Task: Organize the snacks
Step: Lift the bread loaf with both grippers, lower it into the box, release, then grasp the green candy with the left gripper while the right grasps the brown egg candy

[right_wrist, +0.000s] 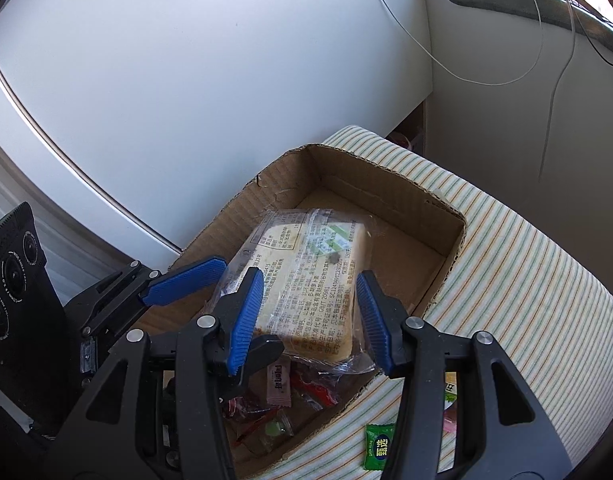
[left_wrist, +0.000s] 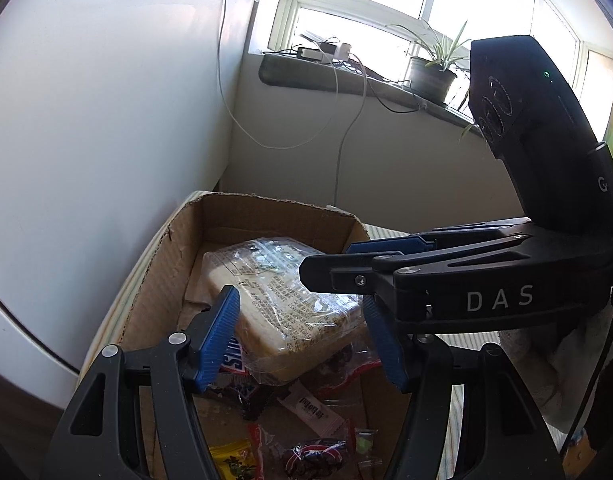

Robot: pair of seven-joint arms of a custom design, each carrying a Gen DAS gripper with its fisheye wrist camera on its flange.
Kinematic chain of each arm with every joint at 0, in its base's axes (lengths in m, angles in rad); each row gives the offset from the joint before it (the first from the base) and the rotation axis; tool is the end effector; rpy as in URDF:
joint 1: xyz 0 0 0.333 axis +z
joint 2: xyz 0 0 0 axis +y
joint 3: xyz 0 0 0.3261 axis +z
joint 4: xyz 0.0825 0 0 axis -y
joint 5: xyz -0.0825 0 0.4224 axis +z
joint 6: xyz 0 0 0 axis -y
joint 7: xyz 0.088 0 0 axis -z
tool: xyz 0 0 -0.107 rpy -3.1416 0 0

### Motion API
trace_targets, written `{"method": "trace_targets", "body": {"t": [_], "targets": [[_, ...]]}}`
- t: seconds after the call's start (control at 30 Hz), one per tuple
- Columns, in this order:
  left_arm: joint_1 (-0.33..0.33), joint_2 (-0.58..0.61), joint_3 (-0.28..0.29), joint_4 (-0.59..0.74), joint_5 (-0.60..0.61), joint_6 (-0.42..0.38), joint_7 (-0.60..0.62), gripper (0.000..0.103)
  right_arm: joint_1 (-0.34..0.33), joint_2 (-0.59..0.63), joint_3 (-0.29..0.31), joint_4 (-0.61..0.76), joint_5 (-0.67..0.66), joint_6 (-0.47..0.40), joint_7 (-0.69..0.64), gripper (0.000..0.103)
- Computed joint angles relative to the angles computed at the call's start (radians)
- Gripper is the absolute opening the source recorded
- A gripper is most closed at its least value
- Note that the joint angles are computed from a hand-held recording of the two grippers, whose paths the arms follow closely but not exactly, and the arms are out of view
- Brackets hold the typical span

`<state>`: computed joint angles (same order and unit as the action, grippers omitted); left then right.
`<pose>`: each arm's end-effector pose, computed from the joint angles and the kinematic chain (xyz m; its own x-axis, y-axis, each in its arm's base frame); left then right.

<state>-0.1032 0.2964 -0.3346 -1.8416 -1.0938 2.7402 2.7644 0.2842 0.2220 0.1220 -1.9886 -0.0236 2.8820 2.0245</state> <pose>0.6512 -0.2471 0.4143 -0.6888 -0.6898 0.2229 -0.5591 0.3097 -0.7691 0.6219 0.2643 0.4190 0.0501 -0.9586 -0.2803 -0.8218 0.1199 -0.5570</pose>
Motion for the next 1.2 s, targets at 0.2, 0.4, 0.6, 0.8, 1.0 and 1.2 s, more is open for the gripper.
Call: {"method": "trace_targets", "body": {"t": [0.2,0.4,0.6,0.8,1.0,1.2], "targets": [[0.002,-0.028,-0.008,-0.032,-0.053,0.032,0.063,0.063,0.014,-0.047,-0.018,-0.045,-0.046,0.013,0.037,0.057],[-0.003,-0.055,-0.003,-0.052,-0.118,0.036,0.122,0.063,0.025,-0.107,-0.037,-0.103,-0.115,0.034,0.092,0.059],[-0.017,-0.09,0.006,-0.077,-0.214,0.059,0.206,0.063,0.027,-0.188,-0.06,-0.18,-0.254,0.036,0.199,0.06],[-0.034,-0.144,0.034,-0.116,-0.311,0.02,0.291,0.063,-0.003,-0.268,-0.057,-0.266,-0.327,0.009,0.249,0.06],[-0.07,-0.196,0.054,-0.177,-0.367,-0.011,0.342,0.063,-0.024,-0.294,-0.069,-0.342,-0.271,0.015,0.196,0.06],[-0.127,-0.264,0.061,-0.271,-0.401,-0.019,0.337,0.058,-0.028,-0.313,-0.084,-0.412,-0.192,0.055,0.087,0.05]]}}
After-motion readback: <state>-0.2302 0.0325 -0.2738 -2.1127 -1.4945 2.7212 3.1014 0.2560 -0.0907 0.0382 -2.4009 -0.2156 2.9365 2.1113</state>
